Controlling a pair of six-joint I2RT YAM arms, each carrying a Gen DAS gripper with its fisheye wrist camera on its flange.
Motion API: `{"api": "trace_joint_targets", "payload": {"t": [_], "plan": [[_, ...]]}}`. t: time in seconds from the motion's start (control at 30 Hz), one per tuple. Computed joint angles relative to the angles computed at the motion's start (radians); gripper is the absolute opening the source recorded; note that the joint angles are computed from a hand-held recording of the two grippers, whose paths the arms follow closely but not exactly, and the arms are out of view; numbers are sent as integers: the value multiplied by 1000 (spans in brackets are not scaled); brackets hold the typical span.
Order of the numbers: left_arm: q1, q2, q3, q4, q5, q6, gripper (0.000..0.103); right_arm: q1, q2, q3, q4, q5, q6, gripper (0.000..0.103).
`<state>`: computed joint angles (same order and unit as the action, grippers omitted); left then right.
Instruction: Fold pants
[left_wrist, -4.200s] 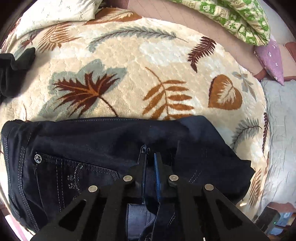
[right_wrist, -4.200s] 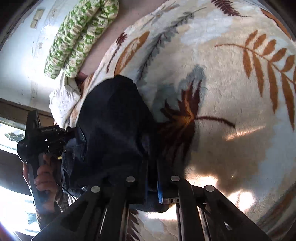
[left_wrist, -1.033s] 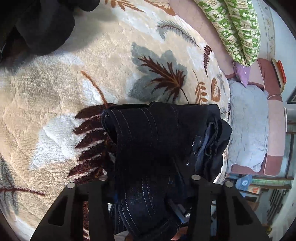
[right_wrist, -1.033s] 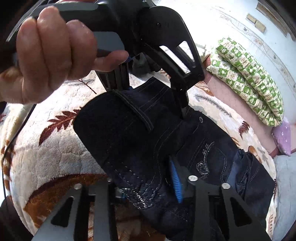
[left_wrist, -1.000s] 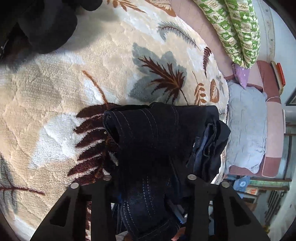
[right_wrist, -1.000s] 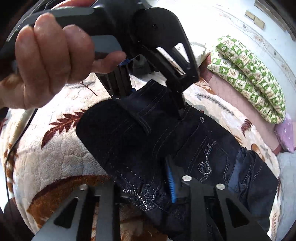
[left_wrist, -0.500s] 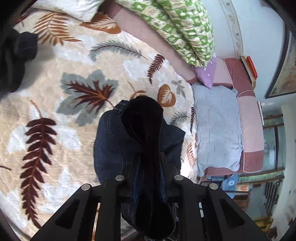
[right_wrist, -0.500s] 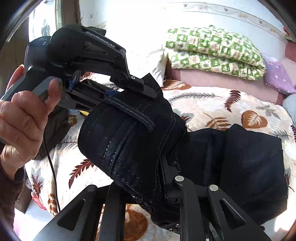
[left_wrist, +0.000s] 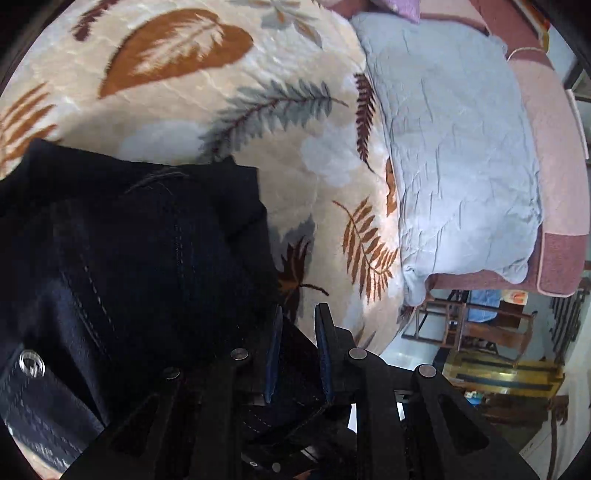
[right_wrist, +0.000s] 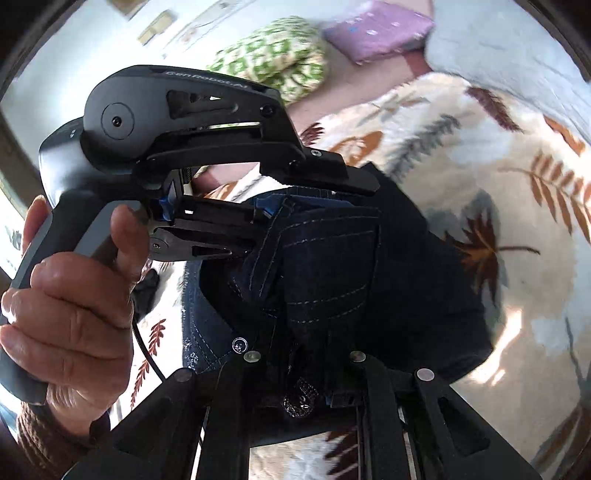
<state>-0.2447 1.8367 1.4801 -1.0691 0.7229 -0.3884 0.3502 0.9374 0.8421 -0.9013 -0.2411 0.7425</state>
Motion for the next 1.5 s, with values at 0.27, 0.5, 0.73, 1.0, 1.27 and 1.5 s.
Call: {"api": "trace_joint_targets", "payload": {"t": [0.27,0.5,0.73,1.0,1.27,1.5], "plan": [[-92,196,168,4,-53,-119,19,-589,34,-180,-69,-491,-240,14],[16,-170,23,59,-95,-148,63,-784,139,-52,-335,-610,-532,39],[155,-583,-296,17,-362,-148,77,-942,160,144,-496,-606,-733,59],[149,-713,-588,115,-366,-234,77,-515,442,296,-187,-452,-476,66],[28,-586,-602,245,-432,-341,74,-373,593,317,-191,-346,-542,12],[-114,-364,-480,246,-592,-399,92,-456,468,299,-170,-223,-621,7]]}}
